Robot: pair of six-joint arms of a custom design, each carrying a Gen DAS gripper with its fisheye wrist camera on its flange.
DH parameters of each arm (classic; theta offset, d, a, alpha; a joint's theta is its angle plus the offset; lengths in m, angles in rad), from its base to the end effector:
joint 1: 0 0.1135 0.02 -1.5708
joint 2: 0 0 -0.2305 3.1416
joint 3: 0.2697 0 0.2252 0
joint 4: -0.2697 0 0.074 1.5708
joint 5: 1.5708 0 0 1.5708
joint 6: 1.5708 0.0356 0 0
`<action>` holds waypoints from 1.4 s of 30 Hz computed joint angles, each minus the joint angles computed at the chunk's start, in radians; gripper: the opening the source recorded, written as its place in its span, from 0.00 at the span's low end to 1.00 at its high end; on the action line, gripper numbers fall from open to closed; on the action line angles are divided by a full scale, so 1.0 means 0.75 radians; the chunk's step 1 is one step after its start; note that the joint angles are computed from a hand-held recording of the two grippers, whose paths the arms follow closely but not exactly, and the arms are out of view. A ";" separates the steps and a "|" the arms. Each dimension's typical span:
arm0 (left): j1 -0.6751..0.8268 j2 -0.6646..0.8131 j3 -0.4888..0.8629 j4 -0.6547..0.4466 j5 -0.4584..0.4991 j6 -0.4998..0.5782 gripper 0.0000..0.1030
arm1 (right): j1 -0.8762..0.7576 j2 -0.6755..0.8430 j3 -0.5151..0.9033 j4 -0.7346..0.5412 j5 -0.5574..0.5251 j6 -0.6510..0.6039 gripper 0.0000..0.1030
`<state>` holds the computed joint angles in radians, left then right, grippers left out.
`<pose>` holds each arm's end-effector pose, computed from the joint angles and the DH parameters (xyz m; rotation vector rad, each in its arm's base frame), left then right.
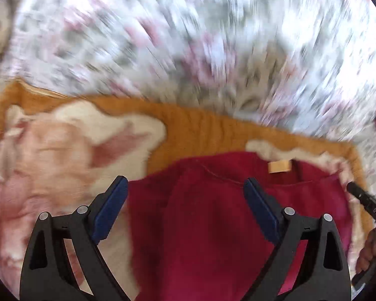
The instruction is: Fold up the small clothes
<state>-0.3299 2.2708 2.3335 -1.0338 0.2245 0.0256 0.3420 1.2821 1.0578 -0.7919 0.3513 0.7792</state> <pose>0.4163 -0.1509 0.2735 0.5391 2.4974 -0.4042 0.2264 0.0676 0.2534 0.6633 2.4053 0.0025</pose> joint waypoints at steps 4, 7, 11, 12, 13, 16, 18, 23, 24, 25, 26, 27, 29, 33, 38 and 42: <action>0.147 -0.508 -0.670 0.168 0.050 0.043 0.90 | 0.369 -0.086 0.112 -0.300 0.244 0.331 0.29; 0.226 -0.840 -1.173 0.342 0.118 0.027 0.90 | 0.638 0.024 0.189 -0.422 0.327 0.504 0.29; 0.294 -1.148 -1.575 0.448 0.217 -0.013 0.90 | 0.707 0.133 0.229 -0.352 0.366 0.517 0.29; 0.306 -1.205 -1.638 0.455 0.232 -0.022 0.90 | 0.673 0.146 0.213 -0.304 0.337 0.476 0.29; 0.317 -1.256 -1.690 0.453 0.250 -0.025 0.90 | 0.613 0.166 0.192 -0.254 0.286 0.428 0.29; 0.359 -1.376 -1.807 0.422 0.310 0.000 0.90 | 0.464 0.271 0.144 -0.198 0.114 0.315 0.30; 0.361 -1.382 -1.864 0.417 0.328 0.028 0.90 | 0.500 0.258 0.154 -0.231 0.159 0.286 0.29; 0.319 -1.349 -1.959 0.550 0.443 -0.045 0.90 | 0.903 0.166 0.237 -0.469 0.415 0.617 0.30; 0.321 -1.309 -1.941 0.553 0.512 -0.048 0.90 | 1.021 0.184 0.254 -0.531 0.477 0.733 0.31; 0.316 -1.255 -1.922 0.575 0.599 -0.084 0.90 | 1.150 0.229 0.272 -0.606 0.529 0.880 0.31; 0.301 -1.207 -1.912 0.614 0.666 -0.126 0.90 | 1.229 0.273 0.282 -0.653 0.547 0.984 0.31; 0.297 -1.174 -1.906 0.645 0.713 -0.148 0.90 | 1.311 0.320 0.282 -0.689 0.554 1.097 0.31; 0.322 -1.109 -1.927 0.771 0.811 -0.278 0.90 | 1.408 0.409 0.289 -0.722 0.539 1.234 0.31; 0.391 -1.173 -2.048 1.018 0.899 -0.526 0.90 | 1.513 0.538 0.428 -0.948 0.600 1.441 0.31; 0.380 -1.165 -2.055 1.142 0.845 -0.738 0.90 | 1.459 0.602 0.462 -0.925 0.550 1.343 0.31; 0.310 -1.178 -1.968 1.018 0.594 -0.708 0.84 | 1.458 0.610 0.462 -0.923 0.542 1.334 0.31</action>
